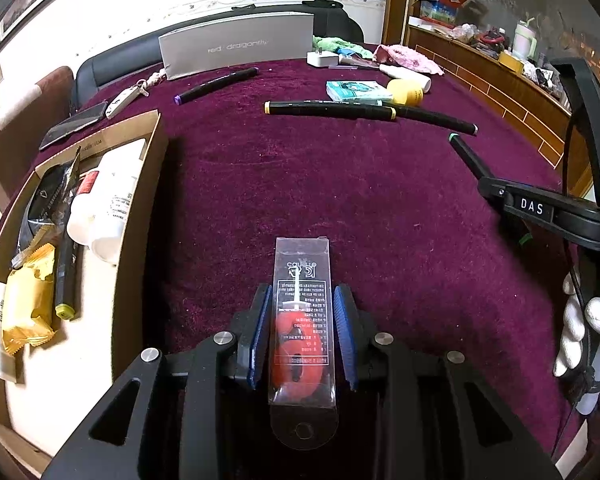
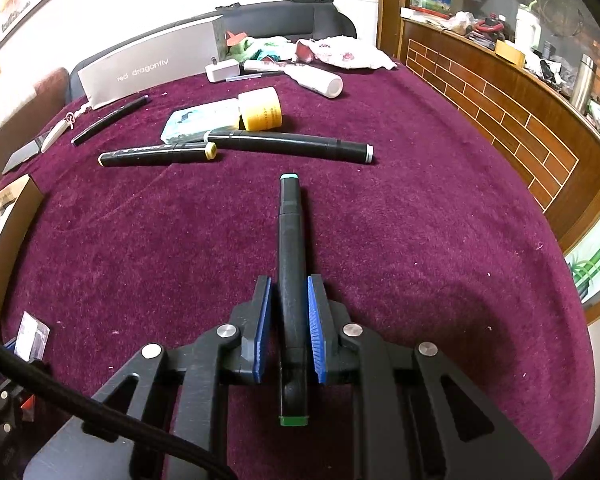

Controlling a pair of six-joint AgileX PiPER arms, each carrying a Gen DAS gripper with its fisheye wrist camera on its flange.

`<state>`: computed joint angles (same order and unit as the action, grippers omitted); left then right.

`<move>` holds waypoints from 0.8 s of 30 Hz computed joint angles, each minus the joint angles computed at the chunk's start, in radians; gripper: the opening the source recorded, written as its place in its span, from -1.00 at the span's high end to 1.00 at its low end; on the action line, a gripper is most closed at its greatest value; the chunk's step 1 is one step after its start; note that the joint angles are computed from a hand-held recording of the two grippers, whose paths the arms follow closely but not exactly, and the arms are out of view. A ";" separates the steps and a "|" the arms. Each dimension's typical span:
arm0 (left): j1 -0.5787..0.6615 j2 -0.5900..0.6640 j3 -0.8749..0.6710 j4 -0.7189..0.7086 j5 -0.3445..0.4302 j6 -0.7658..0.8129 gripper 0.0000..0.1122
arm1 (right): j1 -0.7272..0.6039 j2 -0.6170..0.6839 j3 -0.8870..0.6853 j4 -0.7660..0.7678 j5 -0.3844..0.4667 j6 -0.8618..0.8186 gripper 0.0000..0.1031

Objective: Organize objects

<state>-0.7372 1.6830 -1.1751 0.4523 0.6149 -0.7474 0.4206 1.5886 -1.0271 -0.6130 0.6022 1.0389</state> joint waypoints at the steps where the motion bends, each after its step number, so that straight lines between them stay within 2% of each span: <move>1: -0.003 0.003 -0.003 0.006 0.005 -0.003 0.51 | 0.001 0.000 0.001 -0.002 0.001 0.003 0.71; 5: -0.017 0.010 -0.010 0.037 0.020 -0.020 0.51 | 0.001 0.000 0.000 0.001 0.001 0.000 0.71; 9: 0.019 -0.023 0.030 -0.052 -0.057 0.065 0.59 | -0.024 -0.011 0.001 0.074 -0.022 -0.073 0.69; 13: 0.039 -0.077 0.084 -0.060 -0.104 0.042 0.59 | -0.077 -0.060 0.037 0.260 -0.084 -0.233 0.76; 17: 0.051 -0.126 0.130 -0.090 -0.126 0.058 0.59 | -0.068 -0.103 0.068 0.282 -0.094 -0.254 0.76; 21: 0.072 -0.186 0.183 -0.177 -0.160 0.117 0.59 | -0.045 -0.115 0.079 0.284 -0.096 -0.256 0.76; 24: 0.080 -0.230 0.214 -0.218 -0.168 0.152 0.58 | -0.057 -0.126 0.090 0.373 -0.113 -0.337 0.76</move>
<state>-0.6572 1.4532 -0.9612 0.2341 0.4473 -0.5957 0.3640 1.4626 -0.9368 -0.2395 0.4895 0.7021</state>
